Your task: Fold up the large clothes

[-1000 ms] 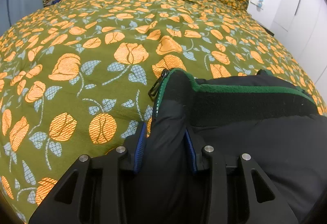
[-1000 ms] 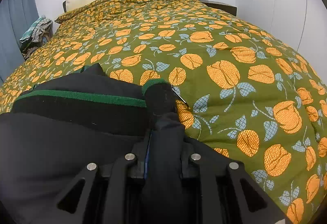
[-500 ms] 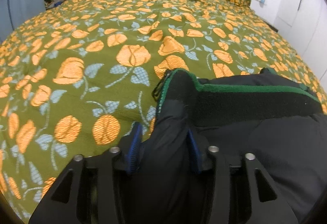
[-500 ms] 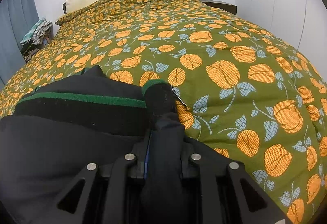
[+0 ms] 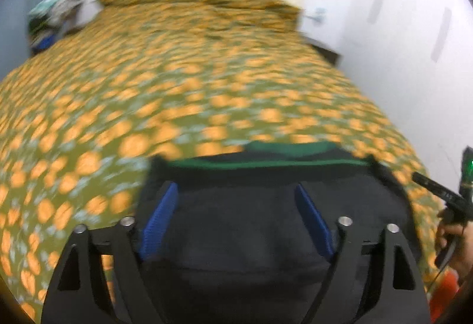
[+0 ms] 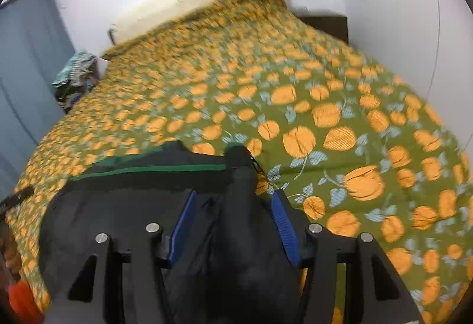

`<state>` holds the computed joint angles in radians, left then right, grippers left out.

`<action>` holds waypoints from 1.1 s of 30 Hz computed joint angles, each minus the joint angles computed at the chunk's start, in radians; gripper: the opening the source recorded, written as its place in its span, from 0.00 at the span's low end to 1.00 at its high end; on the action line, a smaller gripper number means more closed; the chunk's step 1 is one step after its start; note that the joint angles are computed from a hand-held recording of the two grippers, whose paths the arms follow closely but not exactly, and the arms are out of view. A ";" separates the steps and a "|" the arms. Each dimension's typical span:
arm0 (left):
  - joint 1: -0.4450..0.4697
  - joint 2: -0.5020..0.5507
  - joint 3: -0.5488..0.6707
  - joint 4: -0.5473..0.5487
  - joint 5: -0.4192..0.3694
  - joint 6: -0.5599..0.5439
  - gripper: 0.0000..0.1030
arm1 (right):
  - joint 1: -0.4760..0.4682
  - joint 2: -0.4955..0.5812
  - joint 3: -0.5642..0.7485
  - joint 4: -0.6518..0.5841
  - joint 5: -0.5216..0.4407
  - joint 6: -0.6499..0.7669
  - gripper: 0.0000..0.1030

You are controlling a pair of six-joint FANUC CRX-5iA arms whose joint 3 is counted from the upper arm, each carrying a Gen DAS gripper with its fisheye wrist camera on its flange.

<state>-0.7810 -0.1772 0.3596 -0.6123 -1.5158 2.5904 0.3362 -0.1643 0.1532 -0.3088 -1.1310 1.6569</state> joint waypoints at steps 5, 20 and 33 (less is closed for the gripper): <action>0.125 0.113 0.042 0.190 0.122 -0.084 0.86 | -0.149 -0.106 0.008 -0.254 -0.146 0.130 0.53; 0.166 0.167 -0.027 0.328 0.128 -0.185 0.86 | -0.402 -0.270 -0.120 -0.516 -0.361 0.184 0.57; 0.049 0.161 -0.058 0.254 0.089 -0.199 0.91 | -0.380 -0.357 -0.201 -0.518 -0.407 0.198 0.58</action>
<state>-0.7319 -0.0163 0.3018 -0.3579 -1.4270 2.3919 -0.0441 -0.5210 -0.0482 -0.8268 -1.5379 1.8552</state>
